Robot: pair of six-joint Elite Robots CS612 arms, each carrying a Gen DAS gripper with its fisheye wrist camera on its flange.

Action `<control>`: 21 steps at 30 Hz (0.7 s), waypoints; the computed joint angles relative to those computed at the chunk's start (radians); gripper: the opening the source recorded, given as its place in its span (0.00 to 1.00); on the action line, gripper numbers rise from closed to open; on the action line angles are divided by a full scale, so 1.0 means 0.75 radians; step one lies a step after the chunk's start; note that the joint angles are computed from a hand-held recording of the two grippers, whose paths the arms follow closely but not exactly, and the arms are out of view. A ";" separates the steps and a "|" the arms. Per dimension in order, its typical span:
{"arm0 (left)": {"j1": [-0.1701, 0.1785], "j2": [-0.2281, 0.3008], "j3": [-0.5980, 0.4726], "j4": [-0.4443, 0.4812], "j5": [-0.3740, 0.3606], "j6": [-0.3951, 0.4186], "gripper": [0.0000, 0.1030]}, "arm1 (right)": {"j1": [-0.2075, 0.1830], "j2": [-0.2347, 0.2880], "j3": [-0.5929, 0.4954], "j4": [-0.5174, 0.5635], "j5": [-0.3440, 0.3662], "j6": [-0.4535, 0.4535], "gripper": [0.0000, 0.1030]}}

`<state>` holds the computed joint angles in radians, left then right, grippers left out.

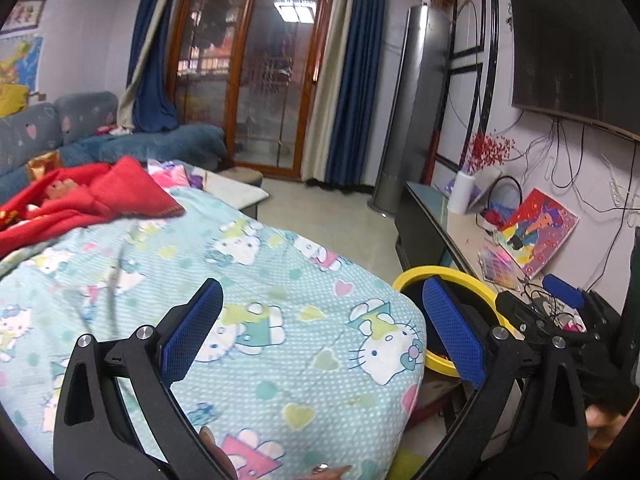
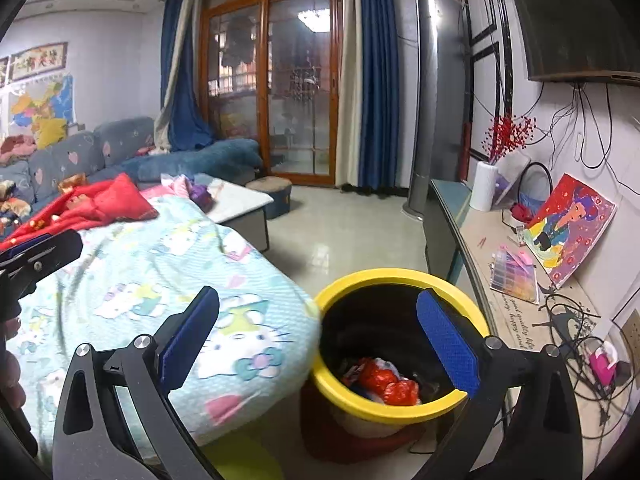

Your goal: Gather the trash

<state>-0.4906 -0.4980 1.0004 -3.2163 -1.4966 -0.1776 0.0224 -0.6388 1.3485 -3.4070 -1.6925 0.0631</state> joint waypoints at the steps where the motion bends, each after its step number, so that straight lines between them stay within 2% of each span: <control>1: 0.000 -0.009 0.022 -0.025 0.008 0.009 0.89 | 0.005 0.000 0.006 -0.020 0.001 -0.001 0.94; 10: -0.005 -0.056 0.162 -0.182 0.035 0.053 0.89 | 0.029 0.009 0.053 -0.260 -0.027 -0.045 0.94; 15: 0.000 -0.064 0.188 -0.214 0.038 0.010 0.89 | 0.026 0.012 0.068 -0.303 -0.021 -0.027 0.94; 21: -0.001 -0.066 0.196 -0.224 0.039 0.004 0.89 | 0.031 0.018 0.064 -0.321 0.008 -0.064 0.94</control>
<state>-0.4914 -0.5472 1.1472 -3.3841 -1.4673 -0.1745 0.0457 -0.6252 1.3964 -3.6479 -1.6868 0.0153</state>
